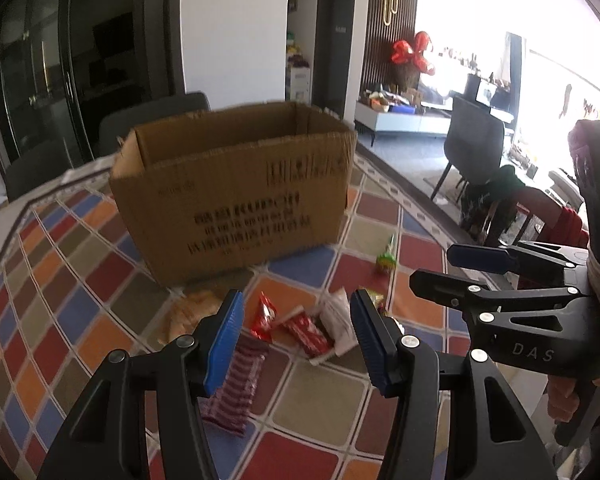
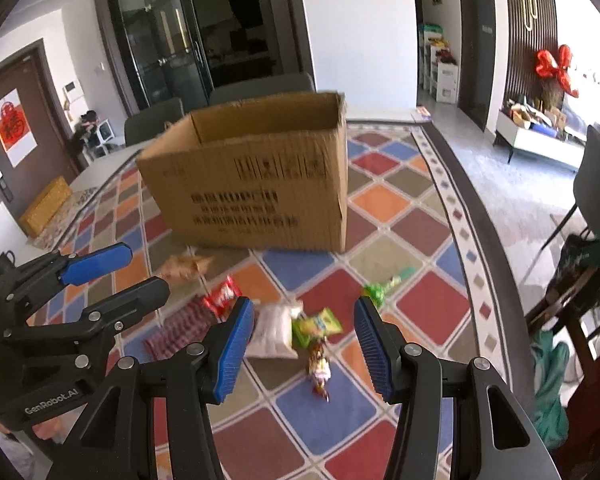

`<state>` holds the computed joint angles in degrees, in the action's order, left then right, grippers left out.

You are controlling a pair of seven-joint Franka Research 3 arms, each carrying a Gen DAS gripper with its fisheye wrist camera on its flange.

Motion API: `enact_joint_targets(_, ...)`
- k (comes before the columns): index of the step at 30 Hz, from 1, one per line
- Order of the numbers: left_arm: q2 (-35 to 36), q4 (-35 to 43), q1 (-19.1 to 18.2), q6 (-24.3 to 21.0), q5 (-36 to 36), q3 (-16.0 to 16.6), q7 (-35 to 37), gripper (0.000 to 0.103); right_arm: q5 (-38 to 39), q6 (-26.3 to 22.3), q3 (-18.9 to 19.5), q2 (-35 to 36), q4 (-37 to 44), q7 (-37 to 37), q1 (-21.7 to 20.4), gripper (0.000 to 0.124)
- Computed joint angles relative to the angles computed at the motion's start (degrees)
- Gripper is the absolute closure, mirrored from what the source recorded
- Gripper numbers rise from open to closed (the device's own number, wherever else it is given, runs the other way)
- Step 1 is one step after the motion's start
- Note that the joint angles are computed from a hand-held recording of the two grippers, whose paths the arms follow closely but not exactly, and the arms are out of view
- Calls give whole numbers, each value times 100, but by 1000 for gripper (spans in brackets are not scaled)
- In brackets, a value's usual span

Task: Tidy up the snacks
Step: 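Move both open tools back toward the snacks beside the box, then grasp the gold wrapped sweet with the right tool while the left tool grasps a red candy packet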

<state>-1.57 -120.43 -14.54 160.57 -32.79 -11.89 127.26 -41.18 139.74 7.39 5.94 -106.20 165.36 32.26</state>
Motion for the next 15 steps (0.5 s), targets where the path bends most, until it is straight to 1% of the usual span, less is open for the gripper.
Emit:
enact_joint_targets(9, 261, -29, 97, -223, 440, -80, -474, 49, 564, 163, 15, 73, -268, -82, -11, 71)
enact_joint_targets(15, 570, 176, 228, -460, 696, -172, -827, 49, 929, 251, -20, 197, -360, -182, 12, 71)
